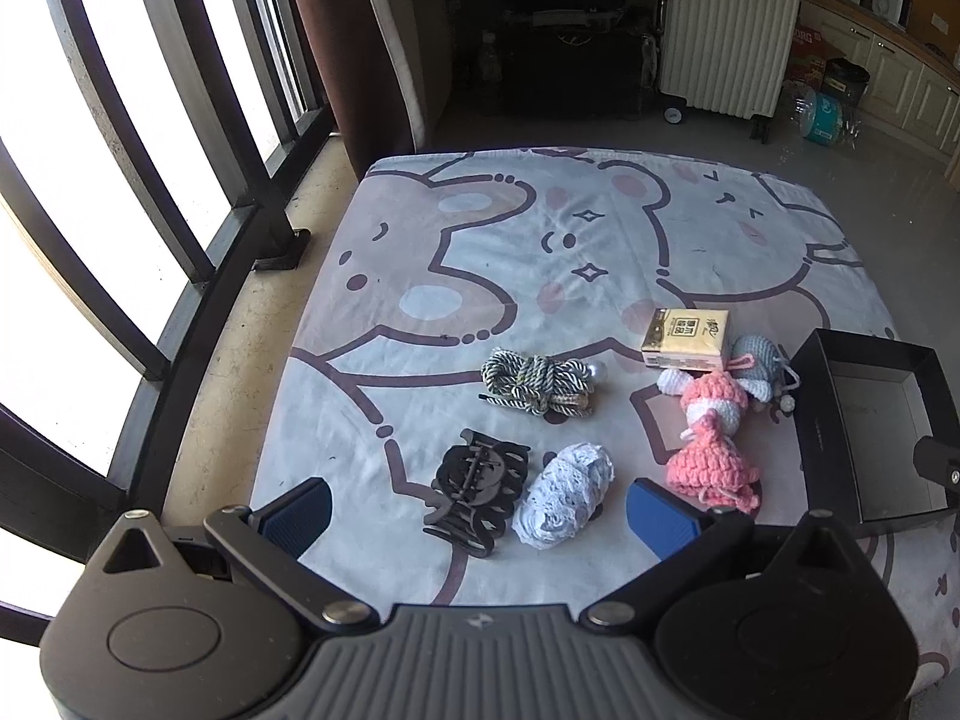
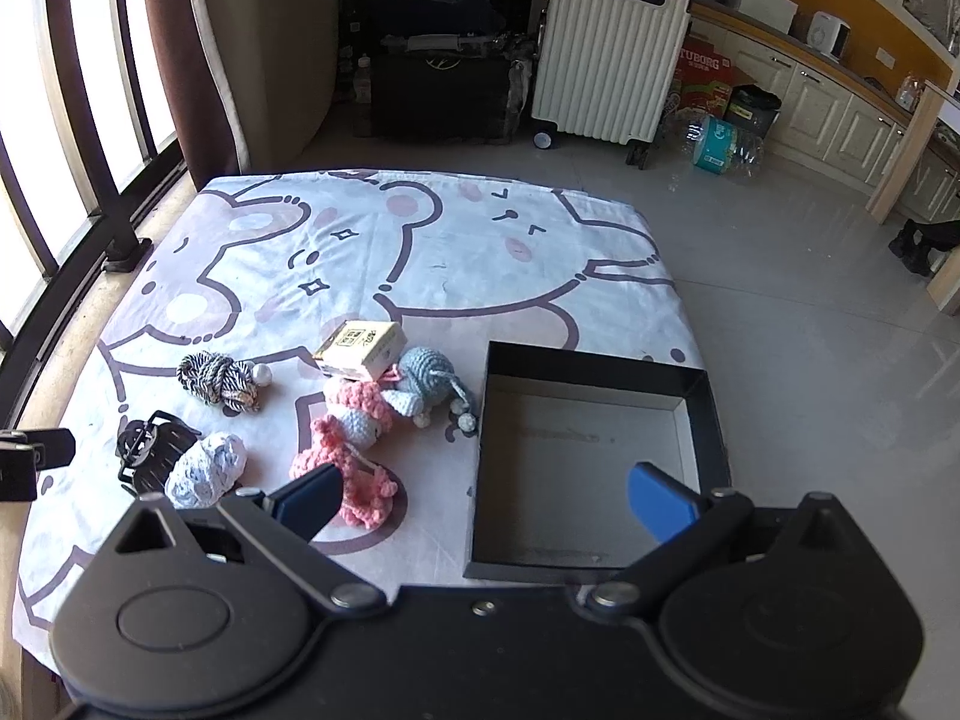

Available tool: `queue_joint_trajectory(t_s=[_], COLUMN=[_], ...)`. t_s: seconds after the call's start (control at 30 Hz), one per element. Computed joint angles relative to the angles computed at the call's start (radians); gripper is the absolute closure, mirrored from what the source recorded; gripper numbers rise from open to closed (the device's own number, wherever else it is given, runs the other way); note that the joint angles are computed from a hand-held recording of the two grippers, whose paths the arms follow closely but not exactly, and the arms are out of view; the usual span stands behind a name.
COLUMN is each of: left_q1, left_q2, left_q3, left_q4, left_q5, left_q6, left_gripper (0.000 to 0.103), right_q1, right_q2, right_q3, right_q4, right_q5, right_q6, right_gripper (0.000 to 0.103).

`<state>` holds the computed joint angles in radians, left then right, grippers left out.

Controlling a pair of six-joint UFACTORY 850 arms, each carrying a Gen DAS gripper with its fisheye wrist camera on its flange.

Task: Organize objects
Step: 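Move the left tool toward the black claw clip while the right tool approaches the pink bunny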

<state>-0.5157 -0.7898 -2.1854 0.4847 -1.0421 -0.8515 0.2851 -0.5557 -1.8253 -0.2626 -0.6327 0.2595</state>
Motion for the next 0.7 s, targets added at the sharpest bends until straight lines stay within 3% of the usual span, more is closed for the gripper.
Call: queue_joint_trajectory(t_s=[0.33, 0.7], left_q1=[0.049, 0.09], left_q2=[-0.055, -0.057], left_q3=[-0.018, 0.08], left_q4=[-0.035, -0.076], left_q5=[0.017, 0.07], left_q6=[0.014, 0.0], left_gripper=[0.0, 0.0], right_q1=[0.015, 0.023], right_q2=[-0.132, -0.23], right_q3=[-0.129, -0.196], right_q4=[0.023, 0.069], right_q5=[-0.025, -0.04], right_q6=[-0.013, -0.036], right_gripper=[0.0, 0.0])
